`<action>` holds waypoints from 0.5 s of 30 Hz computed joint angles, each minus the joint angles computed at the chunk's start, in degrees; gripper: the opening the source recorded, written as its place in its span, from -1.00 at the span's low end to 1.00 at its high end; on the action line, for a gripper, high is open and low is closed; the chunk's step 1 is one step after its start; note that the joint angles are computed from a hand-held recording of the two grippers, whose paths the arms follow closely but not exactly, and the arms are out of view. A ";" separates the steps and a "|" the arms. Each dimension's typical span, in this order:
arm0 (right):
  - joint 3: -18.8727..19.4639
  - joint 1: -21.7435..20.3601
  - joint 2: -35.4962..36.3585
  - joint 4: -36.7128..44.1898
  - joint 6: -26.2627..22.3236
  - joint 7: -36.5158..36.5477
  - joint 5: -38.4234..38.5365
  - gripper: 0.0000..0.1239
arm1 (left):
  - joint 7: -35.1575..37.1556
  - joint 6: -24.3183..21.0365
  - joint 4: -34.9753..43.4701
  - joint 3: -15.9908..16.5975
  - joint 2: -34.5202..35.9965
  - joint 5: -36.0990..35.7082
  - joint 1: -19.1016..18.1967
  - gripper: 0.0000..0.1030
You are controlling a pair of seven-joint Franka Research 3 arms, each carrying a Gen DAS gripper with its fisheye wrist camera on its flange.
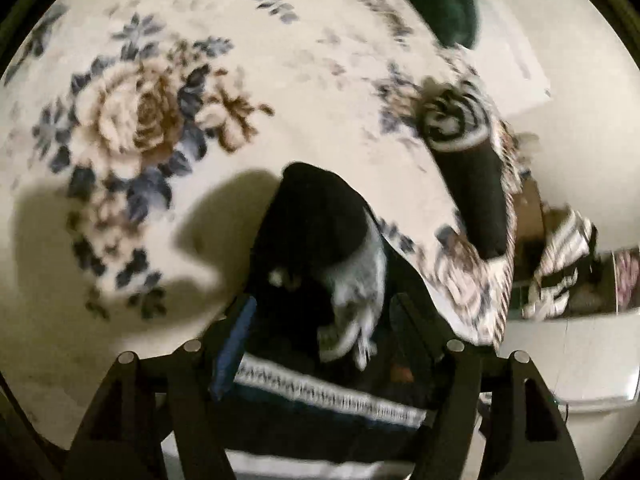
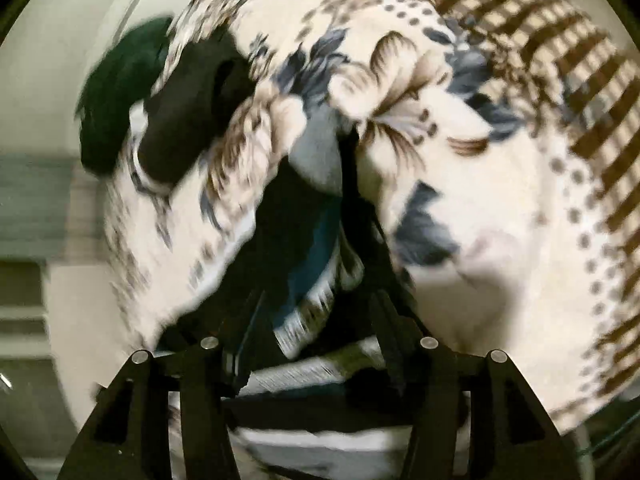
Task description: Fold small clothes
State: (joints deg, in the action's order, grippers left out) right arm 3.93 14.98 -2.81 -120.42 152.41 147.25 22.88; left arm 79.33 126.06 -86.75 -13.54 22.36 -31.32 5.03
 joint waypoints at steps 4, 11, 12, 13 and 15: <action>-0.18 0.12 4.09 2.91 1.65 1.23 0.32 -0.29 | -3.89 2.75 0.66 0.34 1.81 2.38 -1.44 -0.10; -0.38 0.80 0.98 3.57 -3.39 7.87 -10.75 -0.89 | -0.51 8.61 -8.37 0.64 -7.31 5.25 -1.78 -0.90; -0.23 0.62 -0.62 2.46 -3.85 8.37 -11.32 -0.90 | -0.21 8.44 -9.18 0.83 -8.26 4.42 -1.64 -0.90; 0.02 0.45 -2.67 0.92 -4.25 9.00 -11.63 -0.90 | 0.33 7.44 -9.48 1.07 -8.67 4.01 -1.58 -0.90; 0.62 -0.01 -5.59 -1.35 -5.90 9.81 -11.91 -0.90 | -0.58 6.68 -10.67 2.02 -9.08 5.37 -2.15 -0.90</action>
State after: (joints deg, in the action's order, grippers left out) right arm 4.56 14.97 -8.40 -121.77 146.51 157.06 10.97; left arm 78.74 132.74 -97.42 -11.51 13.28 -25.95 2.88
